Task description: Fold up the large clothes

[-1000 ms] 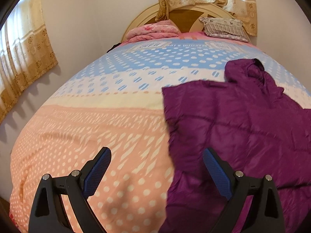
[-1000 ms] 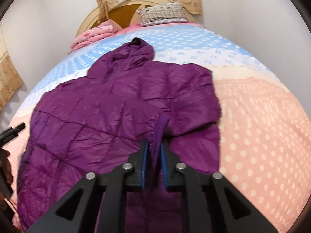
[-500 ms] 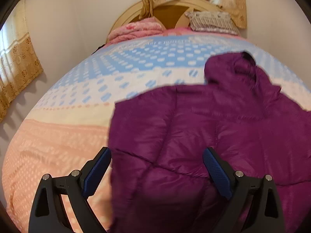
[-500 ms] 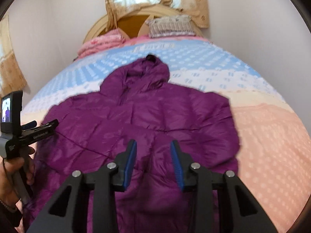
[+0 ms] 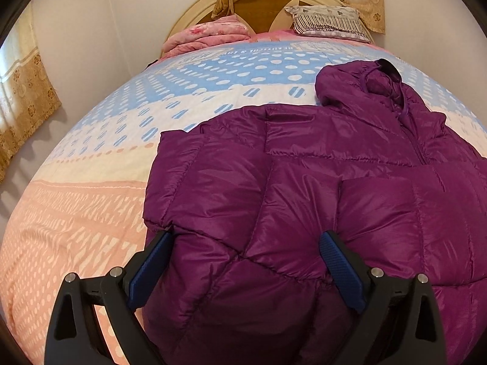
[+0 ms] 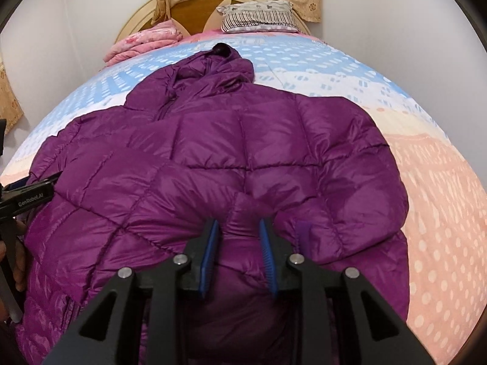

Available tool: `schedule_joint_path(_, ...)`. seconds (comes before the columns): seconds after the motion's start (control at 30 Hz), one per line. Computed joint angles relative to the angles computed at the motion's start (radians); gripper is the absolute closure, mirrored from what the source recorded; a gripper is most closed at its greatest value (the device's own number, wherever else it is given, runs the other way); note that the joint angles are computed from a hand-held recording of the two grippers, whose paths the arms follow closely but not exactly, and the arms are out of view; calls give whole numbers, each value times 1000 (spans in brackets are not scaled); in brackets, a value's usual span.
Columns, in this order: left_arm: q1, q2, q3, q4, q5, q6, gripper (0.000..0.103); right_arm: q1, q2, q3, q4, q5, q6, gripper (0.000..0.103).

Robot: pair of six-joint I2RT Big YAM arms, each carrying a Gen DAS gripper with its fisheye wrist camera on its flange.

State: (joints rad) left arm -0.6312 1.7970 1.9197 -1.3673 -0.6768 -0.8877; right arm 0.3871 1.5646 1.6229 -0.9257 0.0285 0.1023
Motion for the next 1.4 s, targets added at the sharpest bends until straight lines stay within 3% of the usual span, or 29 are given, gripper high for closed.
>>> schedule_joint_path(0.13,-3,-7,12,-24,-7,-11,5,3,-13,12,-23,9,-14,73)
schedule_joint_path(0.23,-18,-51,-3,-15,-40,-18,5,8,-53,14,17,29,-11,60)
schedule_joint_path(0.4,-14,-81,23,11,-101,44,5,26,-7,128,-9,29,-46,58)
schedule_joint_path(0.57,40,-24,83,-34,-115,82,5,-30,111,268,-76,69,68,59)
schedule_joint_path(0.73,76,34,120,-28,-94,128,5,-63,192,326,-110,117,120,58)
schedule_joint_path(0.87,85,88,144,-43,-59,127,5,-75,195,281,-102,107,119,58)
schedule_joint_path(1.4,72,160,214,-93,-94,142,5,-63,188,241,-67,146,111,54)
